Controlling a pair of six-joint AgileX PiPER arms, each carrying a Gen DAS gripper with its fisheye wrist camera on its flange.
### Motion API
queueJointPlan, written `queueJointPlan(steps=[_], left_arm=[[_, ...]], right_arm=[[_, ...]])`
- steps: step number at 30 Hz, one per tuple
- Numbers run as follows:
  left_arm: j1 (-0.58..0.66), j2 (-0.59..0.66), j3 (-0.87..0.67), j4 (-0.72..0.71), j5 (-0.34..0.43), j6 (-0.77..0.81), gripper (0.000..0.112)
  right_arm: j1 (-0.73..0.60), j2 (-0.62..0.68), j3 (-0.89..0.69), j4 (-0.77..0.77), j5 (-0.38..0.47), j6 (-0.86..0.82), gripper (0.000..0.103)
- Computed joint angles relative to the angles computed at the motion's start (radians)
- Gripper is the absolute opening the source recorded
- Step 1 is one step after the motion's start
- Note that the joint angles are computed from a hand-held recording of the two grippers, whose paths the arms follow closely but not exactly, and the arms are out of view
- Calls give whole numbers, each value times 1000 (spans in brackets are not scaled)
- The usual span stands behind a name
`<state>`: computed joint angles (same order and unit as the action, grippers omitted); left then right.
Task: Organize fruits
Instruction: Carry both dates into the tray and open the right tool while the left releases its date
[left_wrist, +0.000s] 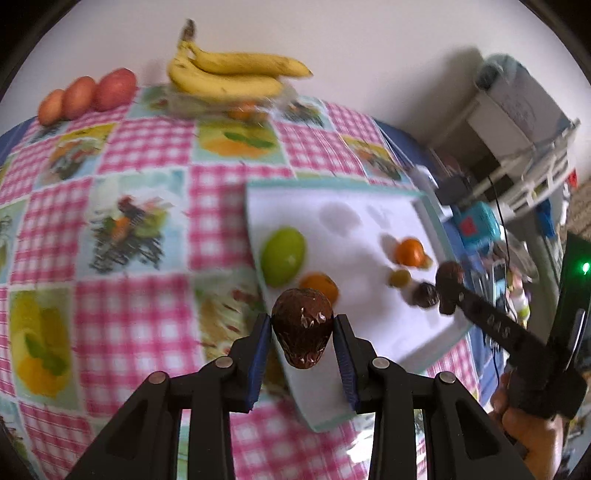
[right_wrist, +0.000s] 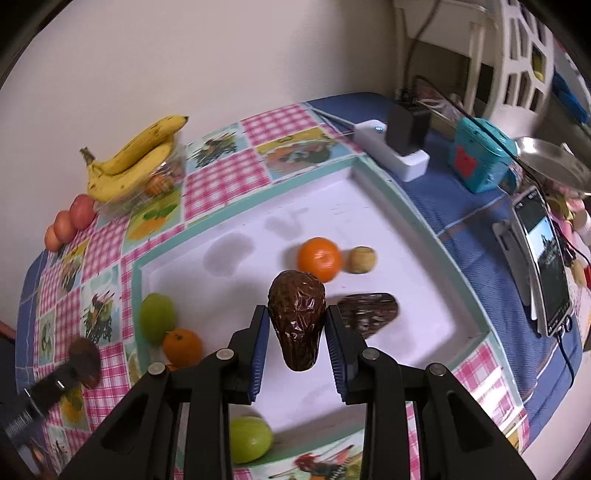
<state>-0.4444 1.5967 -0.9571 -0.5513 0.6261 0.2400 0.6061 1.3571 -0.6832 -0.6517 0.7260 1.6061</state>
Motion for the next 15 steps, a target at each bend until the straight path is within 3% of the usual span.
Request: queueJointPlan(steps=[5,15], left_arm=[[-82,12,17,77,-25,-90,37],[-137,43,52,104,-34,-143,37]], right_arm=[[-6,-42,34,22,19,-17,32],[-64,8,102,149,-114,-129,32]])
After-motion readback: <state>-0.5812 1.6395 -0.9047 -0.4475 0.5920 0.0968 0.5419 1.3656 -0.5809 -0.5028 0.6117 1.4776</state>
